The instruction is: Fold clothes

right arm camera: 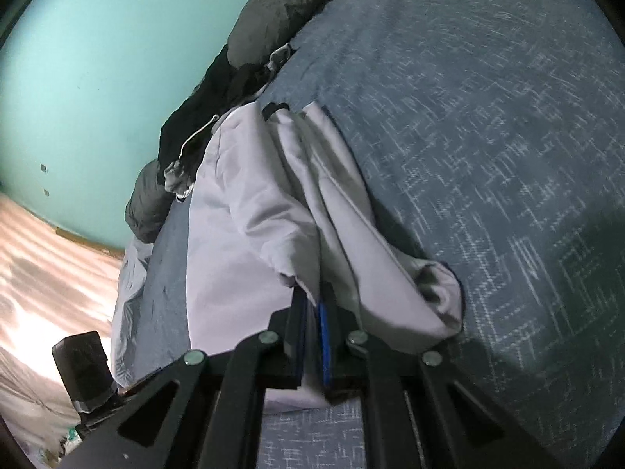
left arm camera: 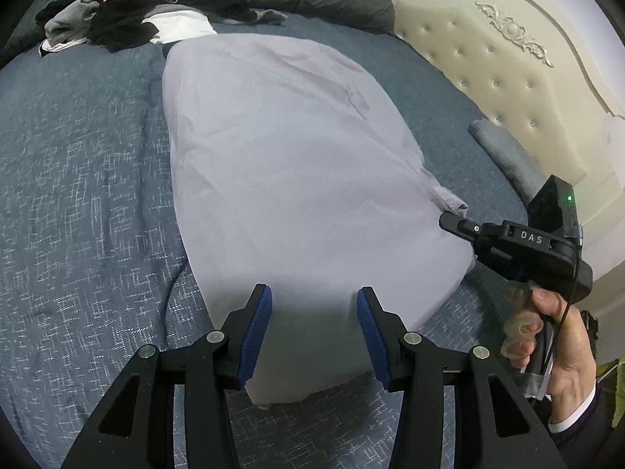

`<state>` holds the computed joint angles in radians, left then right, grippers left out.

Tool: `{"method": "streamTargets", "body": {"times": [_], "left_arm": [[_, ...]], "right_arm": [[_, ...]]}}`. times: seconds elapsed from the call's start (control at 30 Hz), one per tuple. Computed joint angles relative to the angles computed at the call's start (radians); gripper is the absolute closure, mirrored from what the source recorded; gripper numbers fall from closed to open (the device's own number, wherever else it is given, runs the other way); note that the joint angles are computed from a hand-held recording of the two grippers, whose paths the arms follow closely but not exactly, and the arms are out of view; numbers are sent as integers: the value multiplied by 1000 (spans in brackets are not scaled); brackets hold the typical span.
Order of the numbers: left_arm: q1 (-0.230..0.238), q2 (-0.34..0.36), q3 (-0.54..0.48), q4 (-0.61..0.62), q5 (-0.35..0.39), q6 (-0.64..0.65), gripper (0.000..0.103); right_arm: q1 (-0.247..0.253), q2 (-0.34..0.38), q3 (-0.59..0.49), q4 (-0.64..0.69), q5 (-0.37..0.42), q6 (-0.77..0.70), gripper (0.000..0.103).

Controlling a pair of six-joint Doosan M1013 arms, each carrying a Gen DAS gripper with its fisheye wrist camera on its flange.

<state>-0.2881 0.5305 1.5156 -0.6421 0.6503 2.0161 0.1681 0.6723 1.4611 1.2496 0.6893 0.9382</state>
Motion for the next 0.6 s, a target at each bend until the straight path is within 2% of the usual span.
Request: {"method": "streamTargets", "body": {"times": [0.07,0.13,0.37,0.5,0.6], "left_arm": [[2,-8,5,1,-19,-4,53],[2,-7,6,13,-21,-15,53],[0,8,2,54,-11,-55,54],[1,10,5,51,-18,-63,53],[4,9,9,43,-19,-59,53]], "right_arm": [[5,-13,6,-16,-39,-1,97],[6,-13,6,-24,-43,2,97],[-9,-8,17,37,-7,33,97],[0,-42,39,28,-78,32,90],[6,-75,54,23,-148,-11,90]]}}
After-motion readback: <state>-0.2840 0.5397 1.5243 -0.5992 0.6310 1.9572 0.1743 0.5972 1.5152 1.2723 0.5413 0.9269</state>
